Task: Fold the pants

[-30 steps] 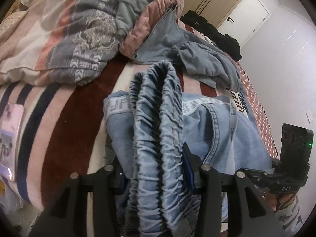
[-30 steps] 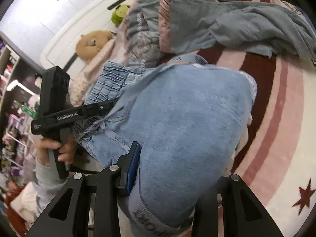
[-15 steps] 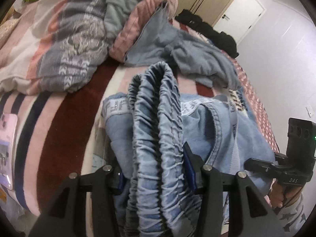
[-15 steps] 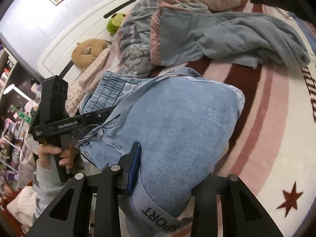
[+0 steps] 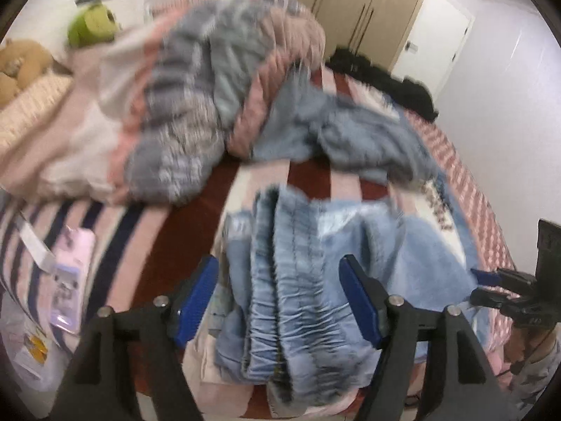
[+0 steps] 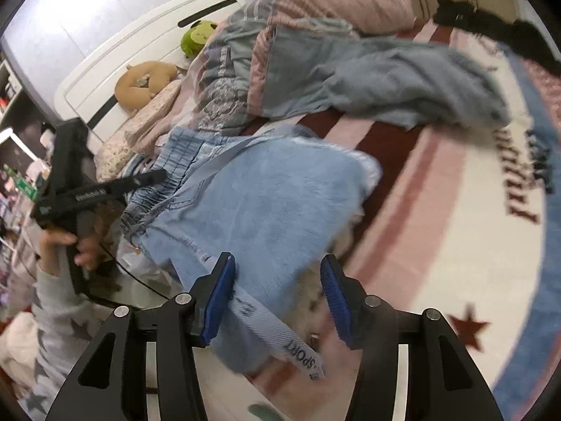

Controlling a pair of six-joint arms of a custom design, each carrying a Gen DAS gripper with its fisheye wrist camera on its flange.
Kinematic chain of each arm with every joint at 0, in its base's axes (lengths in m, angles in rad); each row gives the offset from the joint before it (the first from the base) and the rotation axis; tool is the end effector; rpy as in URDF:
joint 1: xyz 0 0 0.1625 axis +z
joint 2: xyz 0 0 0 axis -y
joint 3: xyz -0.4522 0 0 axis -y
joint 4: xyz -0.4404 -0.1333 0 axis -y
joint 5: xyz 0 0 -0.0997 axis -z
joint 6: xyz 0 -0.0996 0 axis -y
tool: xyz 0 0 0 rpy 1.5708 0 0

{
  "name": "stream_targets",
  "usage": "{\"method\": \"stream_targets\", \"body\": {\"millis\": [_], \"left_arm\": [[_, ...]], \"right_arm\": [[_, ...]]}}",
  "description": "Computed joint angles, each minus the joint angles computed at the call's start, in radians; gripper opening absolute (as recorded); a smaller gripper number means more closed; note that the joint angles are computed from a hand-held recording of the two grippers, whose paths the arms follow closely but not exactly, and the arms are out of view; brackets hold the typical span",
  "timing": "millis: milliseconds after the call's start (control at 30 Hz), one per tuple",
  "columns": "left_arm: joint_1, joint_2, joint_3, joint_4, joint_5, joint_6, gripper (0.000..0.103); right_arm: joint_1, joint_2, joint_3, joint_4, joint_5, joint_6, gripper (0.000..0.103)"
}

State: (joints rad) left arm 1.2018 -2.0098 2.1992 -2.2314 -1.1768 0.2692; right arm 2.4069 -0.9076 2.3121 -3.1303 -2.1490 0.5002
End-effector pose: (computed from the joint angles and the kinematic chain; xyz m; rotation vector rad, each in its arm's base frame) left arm 0.0262 -0.4078 0.4522 0.7233 2.6009 -0.6734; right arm 0.3962 -0.2516 0.0175 0.3905 -2.6770 0.6633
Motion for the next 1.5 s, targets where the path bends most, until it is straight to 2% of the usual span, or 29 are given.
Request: {"method": "stream_targets", "body": {"millis": [133, 233, 333, 467, 600, 833, 1000, 1100, 1167, 1233, 1267, 1300, 1400, 1500], "left_arm": [[-0.036, -0.041, 0.008, 0.018, -0.096, 0.018, 0.069], [-0.047, -0.024, 0.022, 0.034, -0.117, 0.032, 0.069], [-0.036, 0.020, 0.041, 0.038, -0.087, 0.018, 0.069], [-0.013, 0.055, 0.072, -0.004, -0.046, 0.029, 0.069], [-0.012, 0.053, 0.087, -0.033, -0.059, 0.024, 0.073], [-0.067, 0.036, 0.128, -0.057, 0.022, 0.019, 0.073], [-0.146, -0.022, 0.173, -0.048, 0.075, -0.012, 0.074], [-0.246, -0.101, 0.230, -0.051, 0.120, -0.058, 0.077], [-0.303, -0.145, 0.255, -0.035, 0.135, -0.094, 0.085], [-0.399, -0.214, 0.287, 0.009, 0.164, -0.155, 0.086], [-0.444, -0.244, 0.303, 0.019, 0.181, -0.183, 0.088], [-0.521, -0.299, 0.331, 0.043, 0.209, -0.231, 0.089], [-0.690, -0.412, 0.378, 0.120, 0.267, -0.355, 0.098], [-0.906, -0.547, 0.415, 0.281, 0.346, -0.534, 0.101]], "right_arm": [[0.059, -0.047, 0.004, 0.042, -0.086, 0.005, 0.051], [0.060, -0.041, 0.001, -0.014, -0.063, -0.031, 0.051], [0.034, -0.003, -0.004, -0.082, 0.006, -0.072, 0.051], [0.017, 0.049, -0.021, -0.086, 0.006, -0.076, 0.051], [-0.010, 0.071, -0.013, -0.110, 0.024, -0.086, 0.051], [-0.047, 0.079, 0.006, -0.119, 0.041, -0.074, 0.052], [-0.023, 0.070, 0.004, -0.101, 0.006, -0.065, 0.054], [0.000, 0.050, 0.014, -0.091, -0.019, -0.051, 0.055], [0.024, 0.025, 0.030, -0.081, -0.042, -0.034, 0.056], [0.054, -0.005, 0.052, -0.066, -0.076, -0.009, 0.057], [0.068, -0.022, 0.065, -0.061, -0.088, 0.005, 0.062], [0.084, -0.048, 0.083, -0.048, -0.099, 0.028, 0.067], [0.147, -0.140, 0.136, 0.037, -0.162, 0.139, 0.069], [0.229, -0.248, 0.186, 0.162, -0.248, 0.274, 0.072]]}}
